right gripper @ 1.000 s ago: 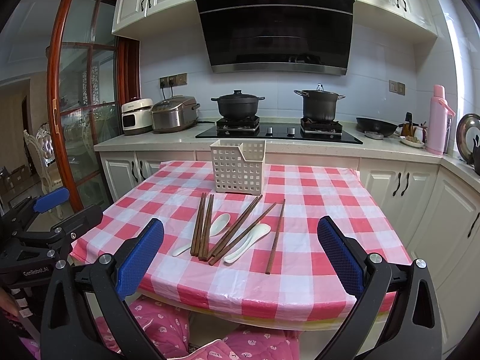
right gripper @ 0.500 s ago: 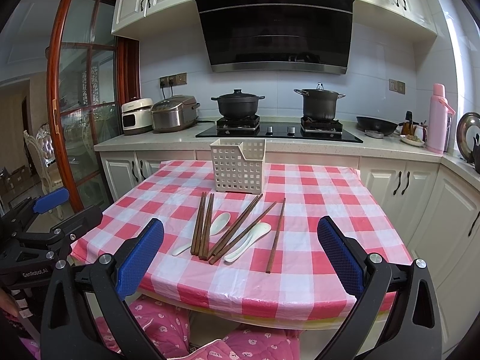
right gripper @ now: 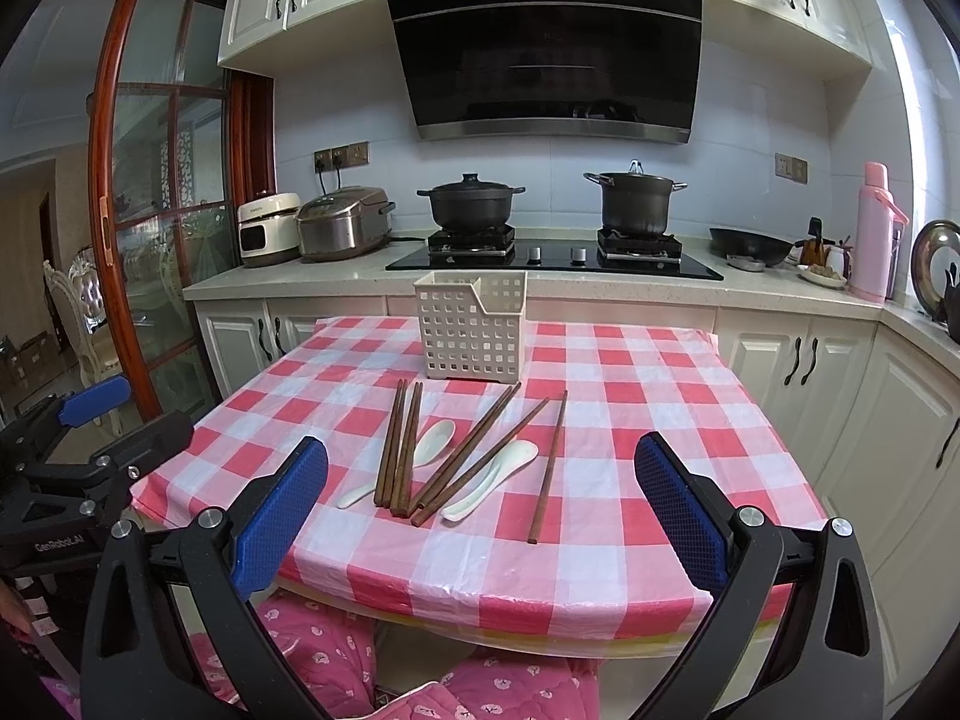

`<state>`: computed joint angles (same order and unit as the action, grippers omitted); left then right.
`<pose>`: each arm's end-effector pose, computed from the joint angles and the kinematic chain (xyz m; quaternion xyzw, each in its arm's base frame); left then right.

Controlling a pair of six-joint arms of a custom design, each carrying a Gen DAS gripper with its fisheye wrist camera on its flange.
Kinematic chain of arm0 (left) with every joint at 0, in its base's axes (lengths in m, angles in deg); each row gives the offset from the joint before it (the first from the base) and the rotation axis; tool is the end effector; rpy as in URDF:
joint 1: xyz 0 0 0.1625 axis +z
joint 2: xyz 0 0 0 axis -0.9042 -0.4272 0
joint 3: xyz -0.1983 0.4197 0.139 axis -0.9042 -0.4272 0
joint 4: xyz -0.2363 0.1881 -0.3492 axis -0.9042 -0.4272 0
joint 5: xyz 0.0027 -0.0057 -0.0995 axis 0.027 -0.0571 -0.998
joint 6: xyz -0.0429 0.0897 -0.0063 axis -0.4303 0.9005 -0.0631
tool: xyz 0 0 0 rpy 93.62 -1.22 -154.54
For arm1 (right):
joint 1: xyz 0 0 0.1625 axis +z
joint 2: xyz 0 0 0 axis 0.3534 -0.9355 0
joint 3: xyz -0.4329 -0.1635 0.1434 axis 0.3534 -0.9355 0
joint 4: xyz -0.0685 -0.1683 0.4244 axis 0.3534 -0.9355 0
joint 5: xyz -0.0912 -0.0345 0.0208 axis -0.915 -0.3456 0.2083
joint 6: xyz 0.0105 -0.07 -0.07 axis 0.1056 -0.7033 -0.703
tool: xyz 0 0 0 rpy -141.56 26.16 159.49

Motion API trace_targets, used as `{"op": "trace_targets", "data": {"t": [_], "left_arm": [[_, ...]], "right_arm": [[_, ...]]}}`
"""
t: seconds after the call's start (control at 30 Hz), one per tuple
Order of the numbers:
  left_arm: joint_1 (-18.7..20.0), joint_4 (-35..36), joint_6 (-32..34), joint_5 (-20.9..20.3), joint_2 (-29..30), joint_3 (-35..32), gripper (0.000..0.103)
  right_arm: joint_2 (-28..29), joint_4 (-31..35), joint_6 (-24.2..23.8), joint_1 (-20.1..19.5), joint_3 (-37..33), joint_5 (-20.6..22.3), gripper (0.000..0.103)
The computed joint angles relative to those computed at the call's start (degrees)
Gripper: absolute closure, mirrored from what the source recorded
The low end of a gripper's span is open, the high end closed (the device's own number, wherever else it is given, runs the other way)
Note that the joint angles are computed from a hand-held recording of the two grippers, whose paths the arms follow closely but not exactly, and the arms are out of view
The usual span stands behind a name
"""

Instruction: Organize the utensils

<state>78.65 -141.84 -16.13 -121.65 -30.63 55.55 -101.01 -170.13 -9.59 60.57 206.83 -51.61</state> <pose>-0.4713 -0.3415 0.0788 0.3510 0.7871 -0.4629 0.2075 0.0785 -0.2801 0.4283 0.2004 -0.7596 0.5287 0.3214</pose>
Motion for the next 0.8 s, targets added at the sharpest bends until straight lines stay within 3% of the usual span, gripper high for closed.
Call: {"op": "trace_targets", "data": {"t": [0.2, 0.4, 0.53, 0.63, 0.8], "left_arm": [[1.6, 1.9, 0.0, 0.1, 0.5, -0.6, 0.005], [6.3, 5.8, -3.0, -1.3, 1.0, -2.8, 0.005], [10.4, 9.0, -3.9, -3.3, 2.1, -6.0, 0.005], [14.0, 12.5, -4.6, -7.6, 2.7, -8.8, 0.005], [18.2, 17.7, -5.1, -9.7, 5.2, -13.8, 0.005]], "right_arm": [[3.6, -2.0, -0.1, -1.6, -0.7, -0.2, 0.007], [9.6, -2.8, 1.4, -3.0, -4.0, -2.3, 0.007], [13.8, -2.2, 3.3, -4.1, -7.2, -4.0, 0.007], [17.0, -1.4, 4.7, -4.6, -9.8, -5.5, 0.007], [22.3, 1.0, 6.6, -4.8, -14.9, -9.1, 0.007]]}}
